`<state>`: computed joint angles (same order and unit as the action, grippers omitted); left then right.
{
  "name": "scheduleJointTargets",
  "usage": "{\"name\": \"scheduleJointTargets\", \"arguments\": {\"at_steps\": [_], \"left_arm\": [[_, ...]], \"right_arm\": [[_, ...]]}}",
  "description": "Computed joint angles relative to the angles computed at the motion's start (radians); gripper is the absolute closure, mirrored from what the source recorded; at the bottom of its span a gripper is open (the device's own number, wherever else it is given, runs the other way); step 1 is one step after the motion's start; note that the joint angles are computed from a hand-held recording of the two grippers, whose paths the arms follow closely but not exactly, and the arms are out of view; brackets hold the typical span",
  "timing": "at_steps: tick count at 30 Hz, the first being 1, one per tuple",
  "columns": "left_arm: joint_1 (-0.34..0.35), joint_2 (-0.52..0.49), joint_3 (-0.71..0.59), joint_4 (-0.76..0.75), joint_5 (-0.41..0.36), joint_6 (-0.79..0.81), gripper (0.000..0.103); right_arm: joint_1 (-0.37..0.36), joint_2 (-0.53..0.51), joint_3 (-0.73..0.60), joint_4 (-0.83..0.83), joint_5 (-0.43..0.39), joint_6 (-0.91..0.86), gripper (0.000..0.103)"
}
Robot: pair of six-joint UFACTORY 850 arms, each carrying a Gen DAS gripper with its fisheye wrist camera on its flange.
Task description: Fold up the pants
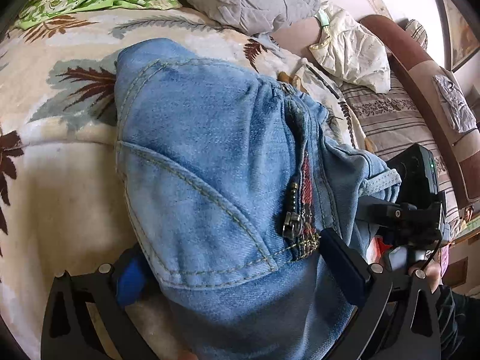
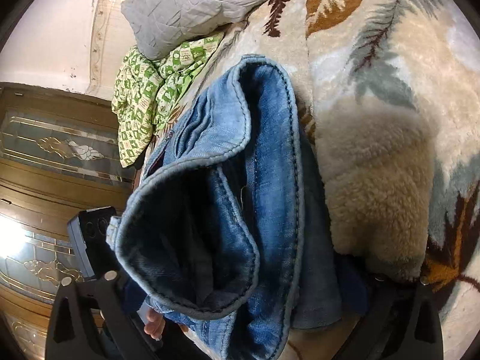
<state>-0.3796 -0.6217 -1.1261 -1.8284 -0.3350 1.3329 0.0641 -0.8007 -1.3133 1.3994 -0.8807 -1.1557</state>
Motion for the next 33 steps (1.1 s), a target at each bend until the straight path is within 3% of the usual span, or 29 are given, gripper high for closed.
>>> {"name": "scheduleJointTargets", "arguments": {"at_steps": [4, 6, 8, 9, 15, 21, 26, 33], "left_arm": [[0.004, 0.000, 0.003, -0.004, -0.006, 0.008, 0.002], [-0.001, 0.007, 0.001, 0.041, 0.021, -0.032, 0.016], [0.002, 0.017, 0.010, 0.032, 0.011, -0.018, 0.026], [0.003, 0.026, 0.013, 0.036, 0.009, -0.014, 0.035], [0.030, 0.054, 0.038, 0.025, -0.057, 0.011, 0.057], [0.032, 0.113, 0.042, 0.108, -0.026, 0.011, 0.065], [0.061, 0.186, 0.051, 0.184, -0.019, 0.038, 0.065], [0.158, 0.164, 0.047, 0.356, -0.069, -0.001, 0.065]], "right_arm": [[0.011, 0.032, 0.042, 0.026, 0.065, -0.054, 0.014], [0.002, 0.049, 0.073, 0.060, 0.077, -0.098, 0.031], [-0.012, 0.061, 0.105, 0.111, 0.062, -0.141, 0.039], [-0.015, 0.065, 0.116, 0.127, 0.057, -0.156, 0.040], [-0.012, 0.105, 0.170, 0.214, 0.020, -0.253, 0.042], [-0.010, 0.148, 0.239, 0.345, -0.041, -0.340, 0.050], [0.019, 0.202, 0.275, 0.450, -0.068, -0.406, 0.051], [0.141, 0.231, 0.302, 0.638, 0.026, -0.513, 0.051]]}}
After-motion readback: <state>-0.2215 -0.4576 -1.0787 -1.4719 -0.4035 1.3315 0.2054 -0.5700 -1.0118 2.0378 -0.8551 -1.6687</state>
